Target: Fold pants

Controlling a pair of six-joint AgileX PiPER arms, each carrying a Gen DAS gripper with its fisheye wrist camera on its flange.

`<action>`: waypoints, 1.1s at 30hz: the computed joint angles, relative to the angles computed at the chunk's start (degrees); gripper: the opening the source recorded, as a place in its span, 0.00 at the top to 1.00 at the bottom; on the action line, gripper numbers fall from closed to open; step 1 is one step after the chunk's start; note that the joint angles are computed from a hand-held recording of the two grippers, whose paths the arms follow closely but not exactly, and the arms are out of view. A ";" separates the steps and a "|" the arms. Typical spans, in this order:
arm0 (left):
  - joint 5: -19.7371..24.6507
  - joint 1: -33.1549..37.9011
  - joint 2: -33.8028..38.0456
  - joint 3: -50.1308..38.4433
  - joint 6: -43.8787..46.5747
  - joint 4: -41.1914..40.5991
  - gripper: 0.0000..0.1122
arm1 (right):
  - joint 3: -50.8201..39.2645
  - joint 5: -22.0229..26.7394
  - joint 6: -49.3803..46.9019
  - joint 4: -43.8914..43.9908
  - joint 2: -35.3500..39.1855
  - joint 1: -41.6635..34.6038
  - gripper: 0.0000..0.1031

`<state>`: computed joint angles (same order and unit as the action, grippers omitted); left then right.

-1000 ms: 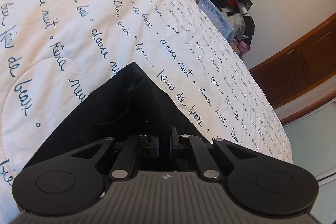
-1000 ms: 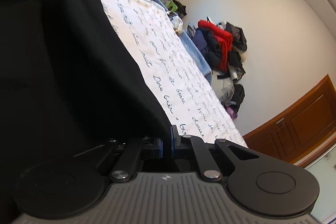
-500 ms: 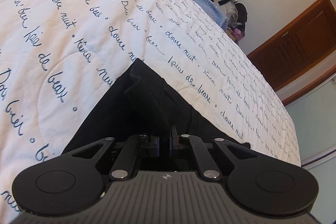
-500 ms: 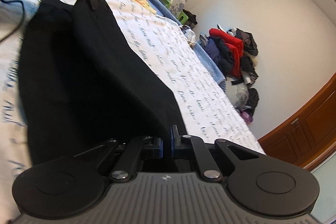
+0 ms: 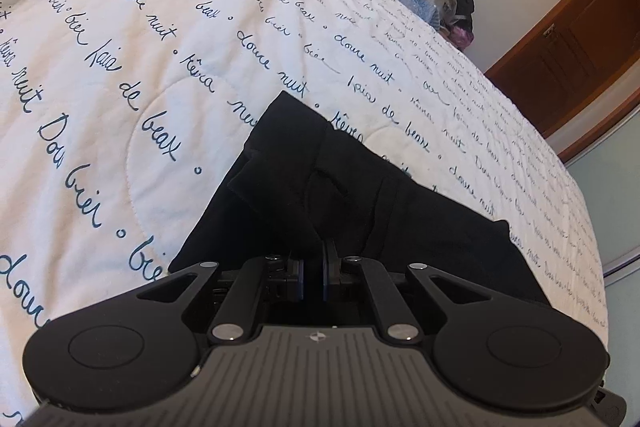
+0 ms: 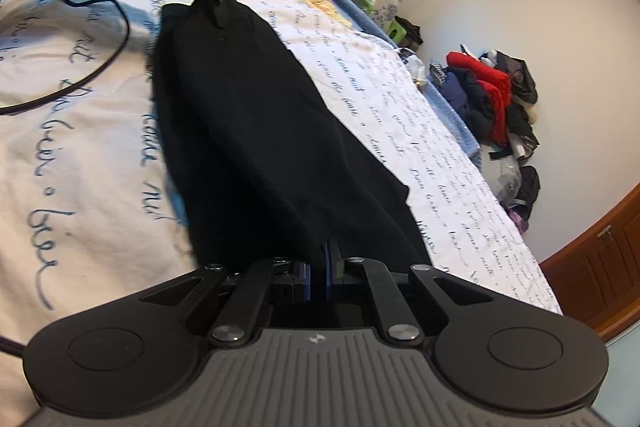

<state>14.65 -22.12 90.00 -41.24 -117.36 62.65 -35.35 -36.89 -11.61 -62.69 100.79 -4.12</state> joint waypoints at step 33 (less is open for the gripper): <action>38.78 -24.12 3.97 -15.61 1.72 0.74 0.55 | 1.44 0.08 15.20 -6.80 0.97 -2.57 0.92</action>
